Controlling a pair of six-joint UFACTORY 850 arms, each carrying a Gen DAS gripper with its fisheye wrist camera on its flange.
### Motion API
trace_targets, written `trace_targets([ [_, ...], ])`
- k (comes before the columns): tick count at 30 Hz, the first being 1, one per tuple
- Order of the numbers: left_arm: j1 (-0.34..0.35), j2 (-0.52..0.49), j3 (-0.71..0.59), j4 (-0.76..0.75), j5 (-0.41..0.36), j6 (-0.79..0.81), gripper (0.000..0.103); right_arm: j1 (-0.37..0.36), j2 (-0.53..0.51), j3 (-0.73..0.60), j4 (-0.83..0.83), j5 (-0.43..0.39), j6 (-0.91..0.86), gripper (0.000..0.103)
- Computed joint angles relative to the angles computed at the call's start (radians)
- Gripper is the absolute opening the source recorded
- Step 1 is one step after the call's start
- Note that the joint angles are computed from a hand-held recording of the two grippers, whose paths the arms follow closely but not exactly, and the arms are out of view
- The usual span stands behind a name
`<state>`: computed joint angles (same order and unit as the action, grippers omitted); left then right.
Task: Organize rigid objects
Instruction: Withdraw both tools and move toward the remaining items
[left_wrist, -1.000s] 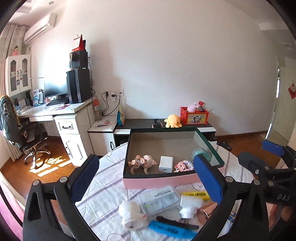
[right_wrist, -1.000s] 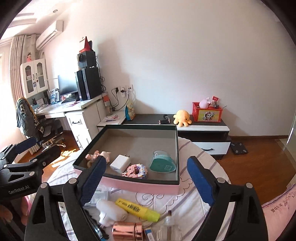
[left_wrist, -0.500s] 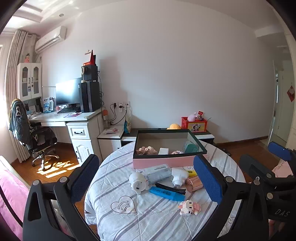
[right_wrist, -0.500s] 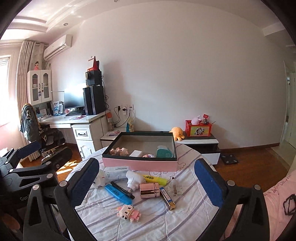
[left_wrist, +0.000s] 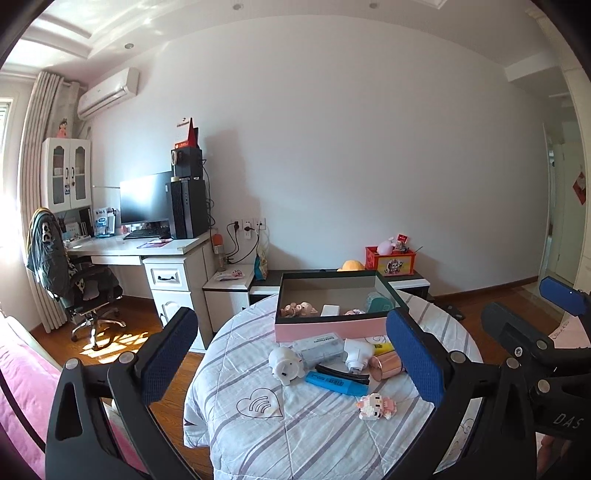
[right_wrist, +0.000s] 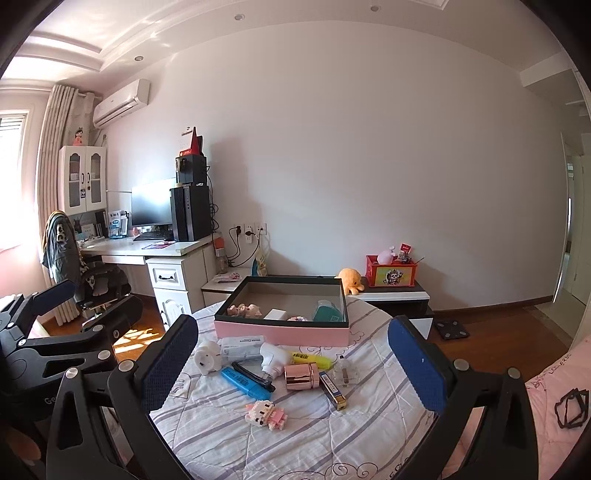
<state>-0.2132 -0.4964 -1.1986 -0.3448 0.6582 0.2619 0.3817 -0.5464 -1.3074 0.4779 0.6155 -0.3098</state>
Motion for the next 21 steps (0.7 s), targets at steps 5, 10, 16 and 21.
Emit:
trace_targets([
  [5, -0.002, 0.005, 0.008, 0.000, 0.009, 0.000, 0.103, 0.003, 0.006, 0.010, -0.001, 0.011, 0.003, 0.103],
  [10, -0.002, 0.002, 0.004, 0.004, -0.004, -0.002, 0.103, 0.001, 0.004, 0.008, 0.004, 0.004, 0.000, 0.103],
  [16, -0.001, -0.046, -0.051, 0.017, -0.083, -0.007, 0.103, -0.013, -0.030, -0.026, 0.014, -0.042, -0.003, 0.103],
  [21, -0.002, -0.142, -0.160, 0.025, -0.221, -0.004, 0.103, -0.040, -0.092, -0.078, 0.049, -0.117, -0.025, 0.103],
])
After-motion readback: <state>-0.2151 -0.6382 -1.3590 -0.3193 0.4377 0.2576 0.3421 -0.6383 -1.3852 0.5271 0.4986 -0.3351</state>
